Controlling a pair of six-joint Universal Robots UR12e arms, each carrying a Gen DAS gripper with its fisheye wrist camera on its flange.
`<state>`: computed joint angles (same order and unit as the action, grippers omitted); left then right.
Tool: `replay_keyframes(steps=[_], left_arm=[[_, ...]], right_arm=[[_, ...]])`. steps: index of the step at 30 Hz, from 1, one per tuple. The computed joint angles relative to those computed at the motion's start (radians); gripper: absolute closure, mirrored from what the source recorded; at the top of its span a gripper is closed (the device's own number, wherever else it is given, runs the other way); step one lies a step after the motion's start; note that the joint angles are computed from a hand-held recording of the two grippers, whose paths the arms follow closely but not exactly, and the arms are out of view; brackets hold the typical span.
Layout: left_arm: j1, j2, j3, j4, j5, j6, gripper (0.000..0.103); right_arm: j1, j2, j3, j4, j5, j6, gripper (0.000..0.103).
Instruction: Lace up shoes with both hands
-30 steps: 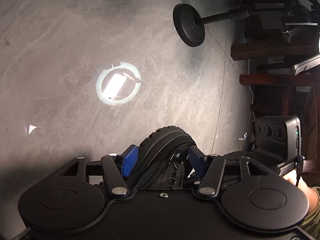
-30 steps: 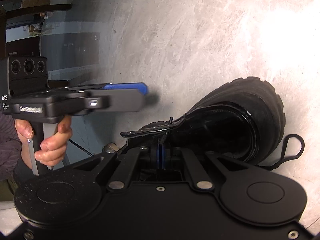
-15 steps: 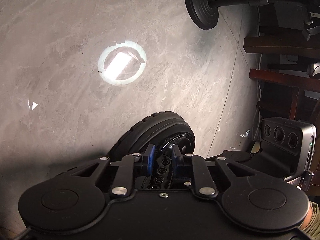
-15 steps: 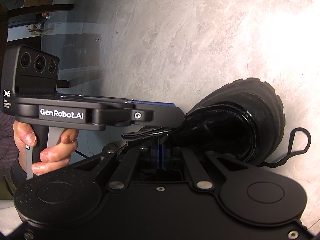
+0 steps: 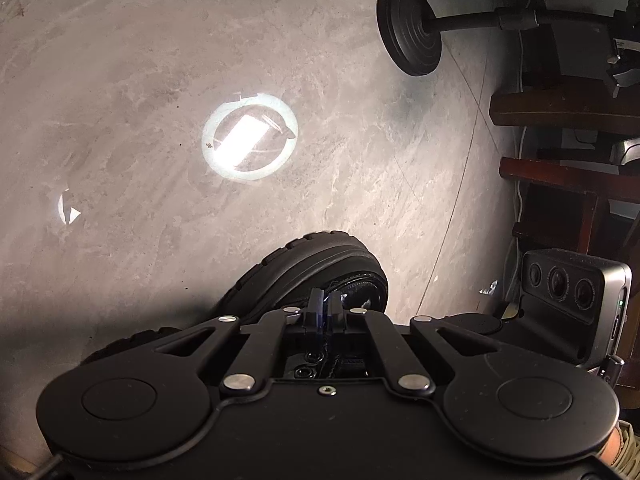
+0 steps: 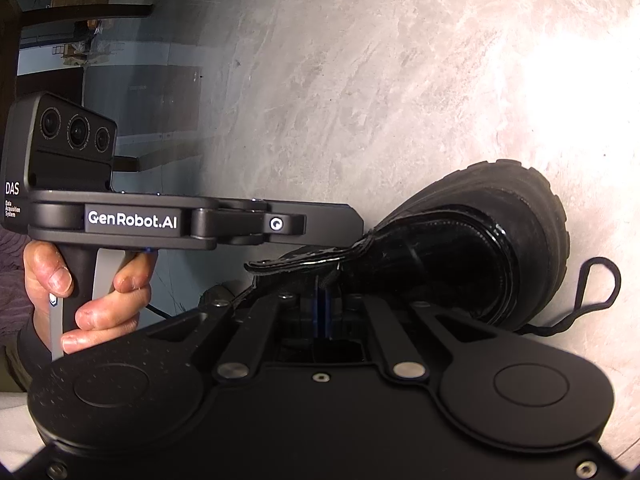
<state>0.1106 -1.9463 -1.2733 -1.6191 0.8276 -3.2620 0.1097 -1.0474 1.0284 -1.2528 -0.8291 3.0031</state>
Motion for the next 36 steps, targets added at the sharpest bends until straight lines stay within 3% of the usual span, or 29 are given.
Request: replay_keyframes(steps=[2, 9, 12, 15, 18, 21, 23, 28, 29, 31, 33, 36], left_arm=[[0.000, 0.003, -0.003, 0.015, 0.002, -0.003, 0.102], [0.005, 0.007, -0.008, 0.055, 0.008, -0.015, 0.102], [0.004, 0.009, -0.009, 0.070, 0.016, -0.007, 0.102], [0.004, 0.013, -0.010, 0.094, 0.020, -0.004, 0.102], [0.007, 0.016, -0.014, 0.121, 0.013, -0.009, 0.102], [0.008, 0.018, -0.012, 0.123, 0.012, -0.005, 0.102], [0.007, 0.019, -0.011, 0.123, 0.017, 0.003, 0.102], [0.003, 0.023, -0.010, 0.141, 0.045, 0.031, 0.099], [0.000, 0.024, -0.010, 0.150, 0.059, 0.034, 0.095], [-0.001, 0.027, -0.009, 0.165, 0.080, 0.039, 0.076], [0.000, 0.036, -0.013, 0.194, 0.106, 0.046, 0.039], [0.007, 0.051, -0.026, 0.235, 0.119, 0.093, 0.034]], right_arm=[[0.001, 0.000, -0.009, 0.011, -0.004, -0.025, 0.084], [0.005, -0.006, -0.057, 0.005, -0.083, -0.136, 0.065], [0.003, -0.024, -0.043, -0.104, -0.115, -0.139, 0.049], [0.006, -0.038, -0.017, -0.204, -0.130, -0.124, 0.046], [0.022, -0.027, -0.020, -0.199, -0.159, -0.132, 0.056], [0.027, -0.030, 0.003, -0.222, -0.141, -0.115, 0.067], [0.030, -0.035, 0.018, -0.245, -0.141, -0.101, 0.097], [0.029, -0.044, 0.037, -0.274, -0.163, -0.084, 0.100], [0.031, -0.047, 0.040, -0.279, -0.167, -0.083, 0.100], [0.031, -0.054, 0.050, -0.290, -0.169, -0.069, 0.100], [0.028, -0.056, 0.056, -0.301, -0.164, -0.043, 0.100], [0.022, -0.056, 0.060, -0.324, -0.153, 0.006, 0.100]])
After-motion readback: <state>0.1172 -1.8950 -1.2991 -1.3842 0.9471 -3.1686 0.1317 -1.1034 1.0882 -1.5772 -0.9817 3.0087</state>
